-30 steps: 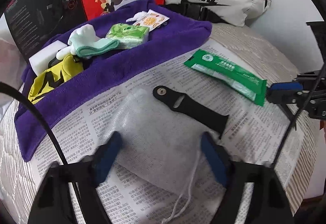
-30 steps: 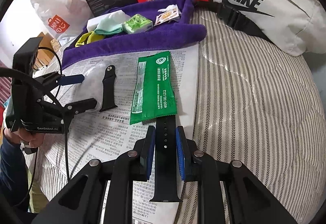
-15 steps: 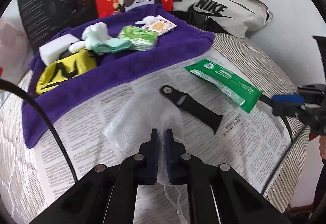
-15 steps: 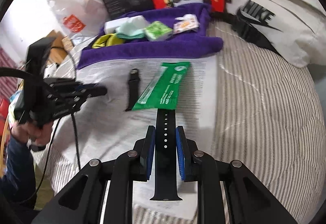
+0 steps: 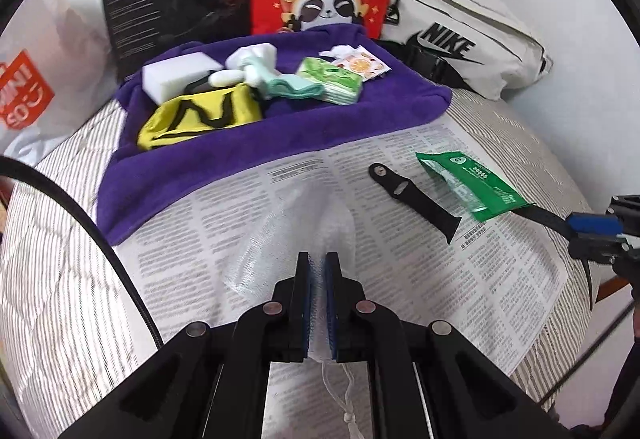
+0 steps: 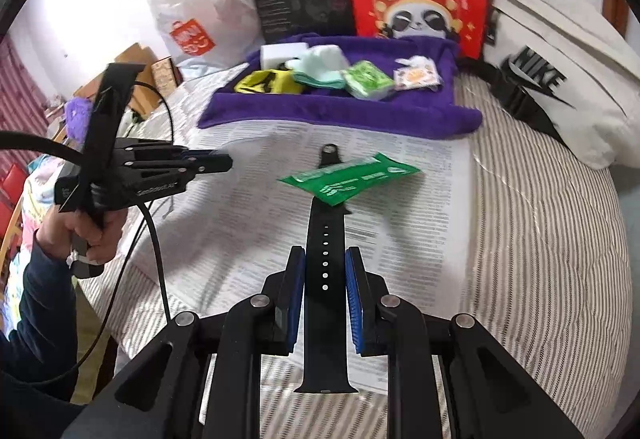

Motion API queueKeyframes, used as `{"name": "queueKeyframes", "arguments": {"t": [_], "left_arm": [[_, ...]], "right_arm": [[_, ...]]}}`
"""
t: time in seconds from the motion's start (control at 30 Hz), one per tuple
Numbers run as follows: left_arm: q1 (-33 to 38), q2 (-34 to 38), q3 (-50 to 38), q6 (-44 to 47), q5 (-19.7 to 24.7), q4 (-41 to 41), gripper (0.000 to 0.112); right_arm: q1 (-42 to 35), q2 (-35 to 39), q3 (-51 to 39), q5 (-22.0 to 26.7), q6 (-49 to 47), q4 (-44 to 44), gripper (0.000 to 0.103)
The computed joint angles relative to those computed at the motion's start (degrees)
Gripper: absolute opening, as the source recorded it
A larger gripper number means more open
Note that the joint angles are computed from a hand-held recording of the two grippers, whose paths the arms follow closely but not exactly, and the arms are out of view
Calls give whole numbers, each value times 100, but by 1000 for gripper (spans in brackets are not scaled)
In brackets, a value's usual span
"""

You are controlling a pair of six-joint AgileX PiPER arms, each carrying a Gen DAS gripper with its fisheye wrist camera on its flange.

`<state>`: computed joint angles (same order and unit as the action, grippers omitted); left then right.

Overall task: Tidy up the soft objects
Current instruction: 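Grasp the white mesh bag with the left tool while the right tool holds the strap, then carry the mesh bag in the left tool and the strap in the right tool toward the towel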

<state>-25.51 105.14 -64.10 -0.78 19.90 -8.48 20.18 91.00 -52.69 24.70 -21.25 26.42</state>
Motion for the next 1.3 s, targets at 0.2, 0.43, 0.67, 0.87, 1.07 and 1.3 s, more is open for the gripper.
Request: {"name": "queueKeyframes", "arguments": {"t": [0.2,0.43,0.67,0.87,1.07,1.3], "left_arm": [[172,-399,357,71,-48,-44,7],[434,-677,486,415,6,-395,7],[697,-641,256,826,222,-771,7],[876,-533,-80,1186,410,-1048,7],[1068,-348,-545,1413,648,-1271,7],[1203,182,-1414,1354,991,-1169,7]], "right_arm": [[182,97,-208,11,185,-147,20],[235,183,-504,152,305,-211,20],[333,349,-1022,445,409,-381,20],[336,752,-1726,768,559,-551,20],[105,1294,-2420,1065,522,-517,20],[-221,2005,-3389,1439,512,-556,20]]}}
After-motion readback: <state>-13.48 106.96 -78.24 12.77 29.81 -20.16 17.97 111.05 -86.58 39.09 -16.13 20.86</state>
